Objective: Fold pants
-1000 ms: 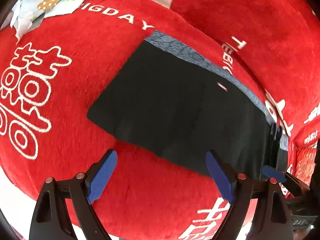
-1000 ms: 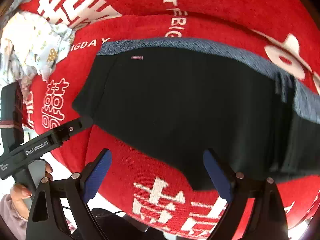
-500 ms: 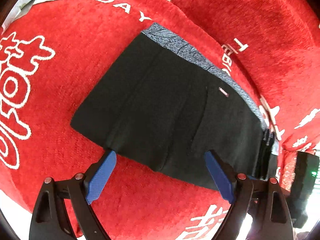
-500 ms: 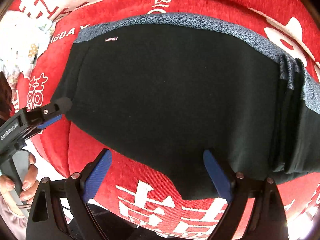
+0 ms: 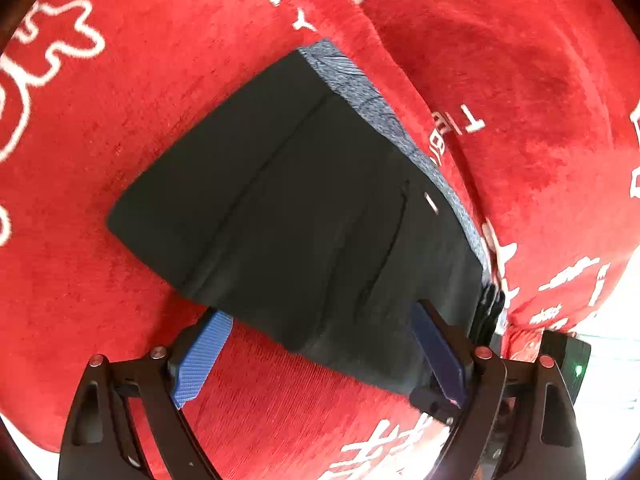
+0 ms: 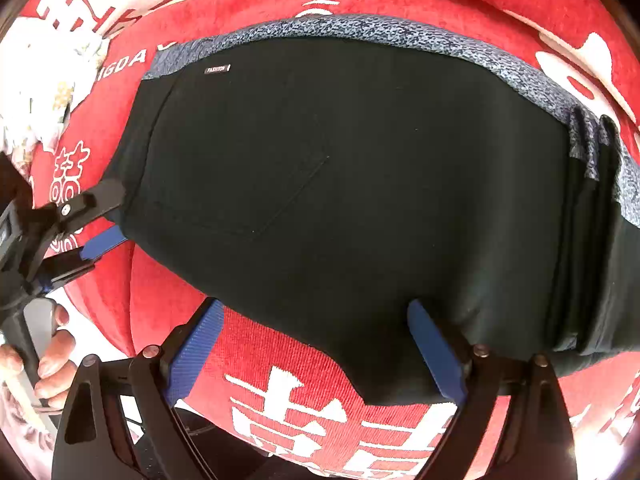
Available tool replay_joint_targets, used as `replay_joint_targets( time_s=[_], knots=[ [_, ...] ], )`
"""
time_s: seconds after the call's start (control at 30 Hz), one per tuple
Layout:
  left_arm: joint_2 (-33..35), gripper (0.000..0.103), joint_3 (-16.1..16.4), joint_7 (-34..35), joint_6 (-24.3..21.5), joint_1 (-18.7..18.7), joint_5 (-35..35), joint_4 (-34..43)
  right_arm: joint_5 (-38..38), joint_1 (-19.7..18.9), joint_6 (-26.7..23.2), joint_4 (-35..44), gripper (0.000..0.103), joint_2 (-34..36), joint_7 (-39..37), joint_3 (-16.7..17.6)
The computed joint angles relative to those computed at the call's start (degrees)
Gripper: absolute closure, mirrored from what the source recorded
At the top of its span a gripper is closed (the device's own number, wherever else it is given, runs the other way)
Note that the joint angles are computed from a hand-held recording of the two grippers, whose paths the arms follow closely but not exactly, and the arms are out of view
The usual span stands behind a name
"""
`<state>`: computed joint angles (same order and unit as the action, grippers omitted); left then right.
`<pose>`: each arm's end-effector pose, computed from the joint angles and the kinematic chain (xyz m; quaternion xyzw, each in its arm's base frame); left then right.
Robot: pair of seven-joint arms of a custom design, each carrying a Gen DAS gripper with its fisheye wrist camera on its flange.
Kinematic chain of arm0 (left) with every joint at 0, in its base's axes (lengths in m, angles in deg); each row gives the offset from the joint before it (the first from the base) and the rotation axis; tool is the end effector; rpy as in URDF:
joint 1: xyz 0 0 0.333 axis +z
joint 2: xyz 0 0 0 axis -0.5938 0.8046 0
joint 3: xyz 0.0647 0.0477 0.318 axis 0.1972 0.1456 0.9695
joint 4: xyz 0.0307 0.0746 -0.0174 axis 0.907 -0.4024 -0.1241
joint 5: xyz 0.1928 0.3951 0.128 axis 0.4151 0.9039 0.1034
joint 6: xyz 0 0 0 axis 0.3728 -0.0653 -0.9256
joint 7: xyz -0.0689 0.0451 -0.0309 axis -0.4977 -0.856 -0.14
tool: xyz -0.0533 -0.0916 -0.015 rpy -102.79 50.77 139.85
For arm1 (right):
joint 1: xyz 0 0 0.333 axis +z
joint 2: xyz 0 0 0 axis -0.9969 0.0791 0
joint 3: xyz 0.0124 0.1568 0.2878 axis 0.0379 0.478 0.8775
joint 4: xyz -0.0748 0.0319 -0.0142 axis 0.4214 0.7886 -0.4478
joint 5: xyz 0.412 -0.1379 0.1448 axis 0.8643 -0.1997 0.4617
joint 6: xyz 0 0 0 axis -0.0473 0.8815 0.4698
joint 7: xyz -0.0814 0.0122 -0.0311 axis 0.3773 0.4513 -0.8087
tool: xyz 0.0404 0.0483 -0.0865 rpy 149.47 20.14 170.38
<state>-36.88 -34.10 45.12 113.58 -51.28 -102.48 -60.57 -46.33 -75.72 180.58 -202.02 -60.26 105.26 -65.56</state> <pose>0.4734 -0.1955 0.5141 0.7446 -0.5866 0.2199 0.2305 0.4236 0.1288 0.5474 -0.6616 0.7398 0.1131 0.0467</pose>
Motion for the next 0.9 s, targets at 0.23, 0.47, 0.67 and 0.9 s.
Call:
replay_joint_targets(
  time_s=[0.23,0.47,0.67,0.9],
  knots=[
    [1.68,0.012,-1.47,-2.79,2.05,-0.2,2.4,1.96,-0.16,0.34,0.33,-0.09,0.008,0.24,0.14,0.32],
    [4.22,0.012,-3.31,-3.78,1.65,-0.81,9.67,5.55,0.01,0.55,0.56,-0.16,0.008,0.29,0.1,0.24],
    [6.44,0.043,-6.17,-8.11,0.64,-0.17,20.27,8.38,0.37,-0.71,0.09,2.1,0.008,0.91,0.33,-1.06],
    [6.9,0.06,-6.97,-8.92,-1.34,-0.95,27.64,10.58,0.33,-2.39,-0.1,8.47,0.008,5.36,-1.32,-2.55]
  ],
)
